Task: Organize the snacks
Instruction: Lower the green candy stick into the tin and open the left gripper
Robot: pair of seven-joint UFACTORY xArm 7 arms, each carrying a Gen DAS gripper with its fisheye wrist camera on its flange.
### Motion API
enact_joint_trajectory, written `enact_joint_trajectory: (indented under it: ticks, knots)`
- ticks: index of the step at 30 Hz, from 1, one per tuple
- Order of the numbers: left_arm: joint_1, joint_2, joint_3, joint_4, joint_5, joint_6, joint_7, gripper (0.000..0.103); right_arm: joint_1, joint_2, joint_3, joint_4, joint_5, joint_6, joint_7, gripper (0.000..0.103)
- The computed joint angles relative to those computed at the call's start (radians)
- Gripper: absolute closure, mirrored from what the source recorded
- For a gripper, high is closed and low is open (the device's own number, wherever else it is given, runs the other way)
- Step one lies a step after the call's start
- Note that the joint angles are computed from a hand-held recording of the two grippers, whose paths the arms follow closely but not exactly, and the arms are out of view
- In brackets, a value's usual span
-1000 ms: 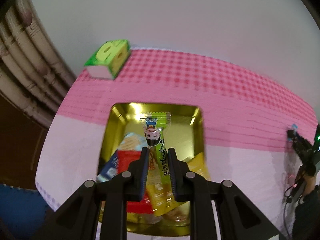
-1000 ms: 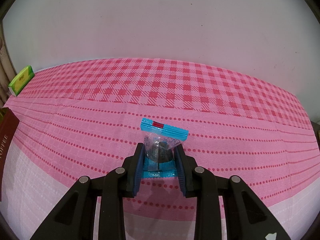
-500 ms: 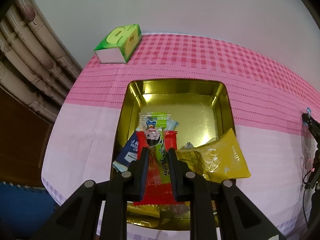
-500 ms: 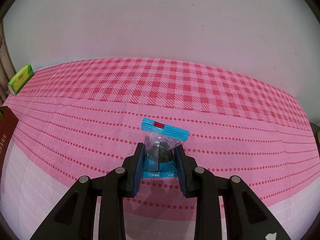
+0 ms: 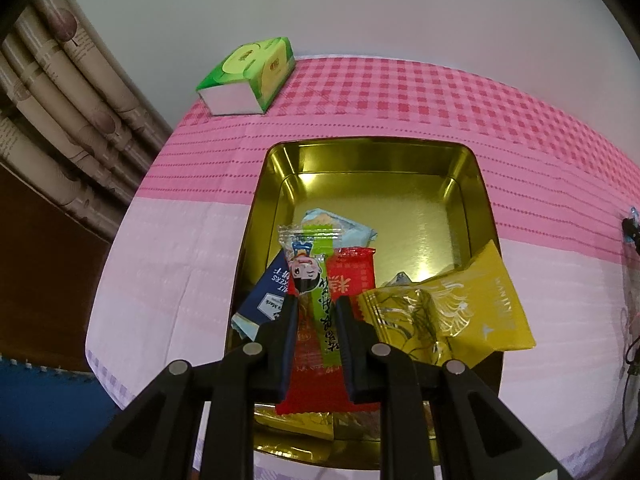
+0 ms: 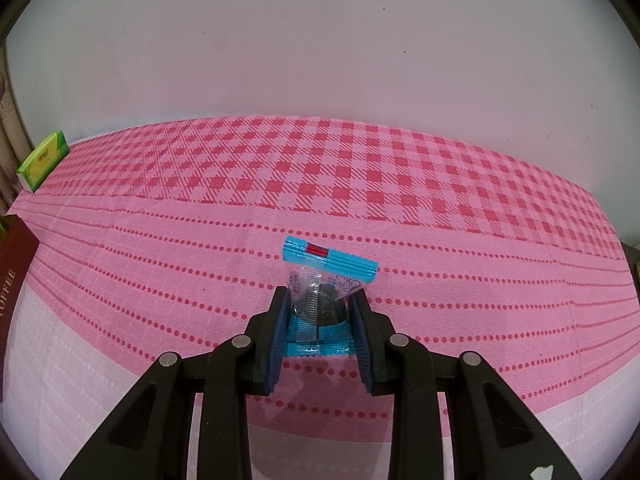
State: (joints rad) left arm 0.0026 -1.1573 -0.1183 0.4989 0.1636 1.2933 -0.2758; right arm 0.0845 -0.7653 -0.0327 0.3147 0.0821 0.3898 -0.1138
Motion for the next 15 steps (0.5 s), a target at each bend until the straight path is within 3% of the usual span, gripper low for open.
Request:
enact_joint_trajectory:
  ticks: [15]
  knots:
    - [0.0, -0.003, -0.017, -0.027, 0.029, -0.034, -0.007, 0.08, -0.011, -0.004, 0.041, 0.003, -0.023, 0.009, 0.06, 0.078]
